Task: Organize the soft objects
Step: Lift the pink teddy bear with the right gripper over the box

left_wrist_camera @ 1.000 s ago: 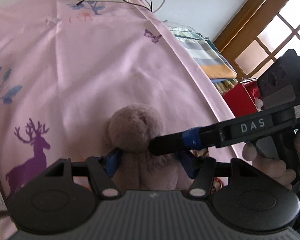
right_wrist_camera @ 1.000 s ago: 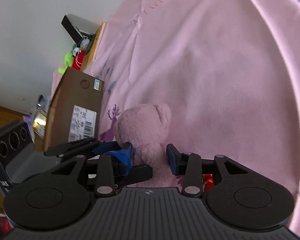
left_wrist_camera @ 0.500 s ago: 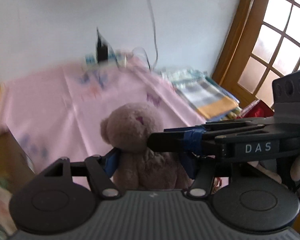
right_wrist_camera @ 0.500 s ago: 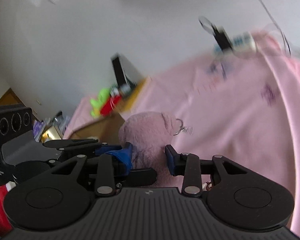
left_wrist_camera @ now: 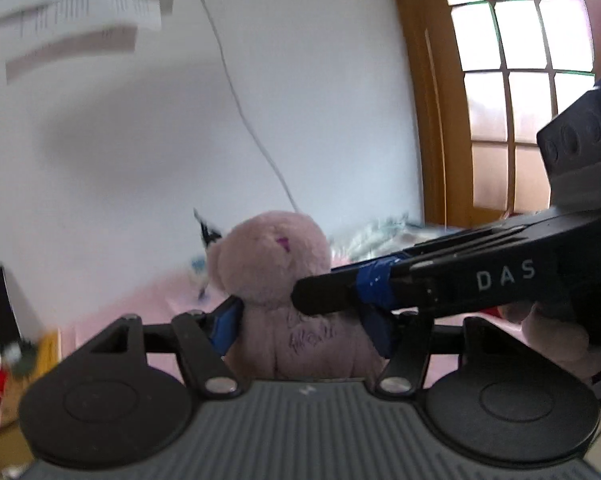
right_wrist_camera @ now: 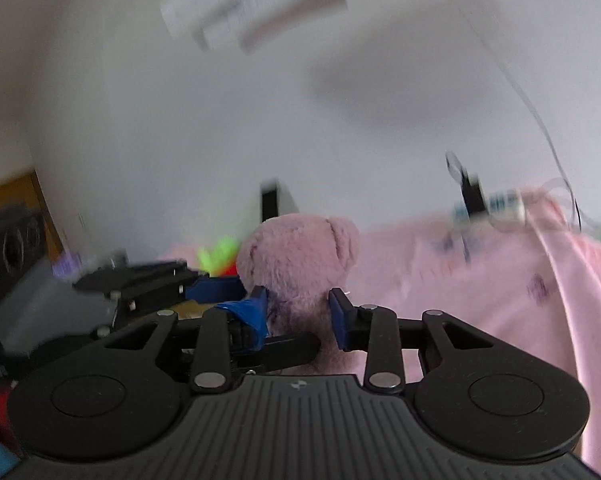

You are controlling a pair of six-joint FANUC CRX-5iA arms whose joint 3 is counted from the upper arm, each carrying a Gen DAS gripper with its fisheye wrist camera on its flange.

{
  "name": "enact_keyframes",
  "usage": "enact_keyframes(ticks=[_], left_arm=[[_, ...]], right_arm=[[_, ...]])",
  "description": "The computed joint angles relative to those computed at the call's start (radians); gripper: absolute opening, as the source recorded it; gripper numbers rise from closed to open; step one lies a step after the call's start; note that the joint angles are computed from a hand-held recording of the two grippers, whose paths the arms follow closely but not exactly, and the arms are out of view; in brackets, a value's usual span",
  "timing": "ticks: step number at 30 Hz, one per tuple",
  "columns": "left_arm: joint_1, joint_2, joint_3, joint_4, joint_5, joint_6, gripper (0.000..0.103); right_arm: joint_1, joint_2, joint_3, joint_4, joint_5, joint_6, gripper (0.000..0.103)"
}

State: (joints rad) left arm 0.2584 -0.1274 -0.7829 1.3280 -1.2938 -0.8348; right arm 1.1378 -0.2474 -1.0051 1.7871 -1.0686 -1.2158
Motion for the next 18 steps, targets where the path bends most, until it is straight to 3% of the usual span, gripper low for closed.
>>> enact_keyframes(ticks=[4,10,14,18], left_arm=[[-0.03,0.039,0.055,0.012,0.015,0.015,0.062],[0.0,0.088,0.144,-0.035,-0.023,0.162,0.062],[0.043,0.151,0.244,-0.087,-0.092,0.308,0.061],[0.074,0.295,0.449,-0.177,-0.21,0.537,0.061]], right_arm=[[-0.014,0.013,0.042,-0.027,-0.023,0.084,0.017],[-0.018,0.057,0.114,-0.063,-0.041,0.121,0.017],[-0.092,0.058,0.163,-0.056,0.072,0.175,0.017],[-0.132,0.082,0.27,-0.144,0.184,0.34,0.017]])
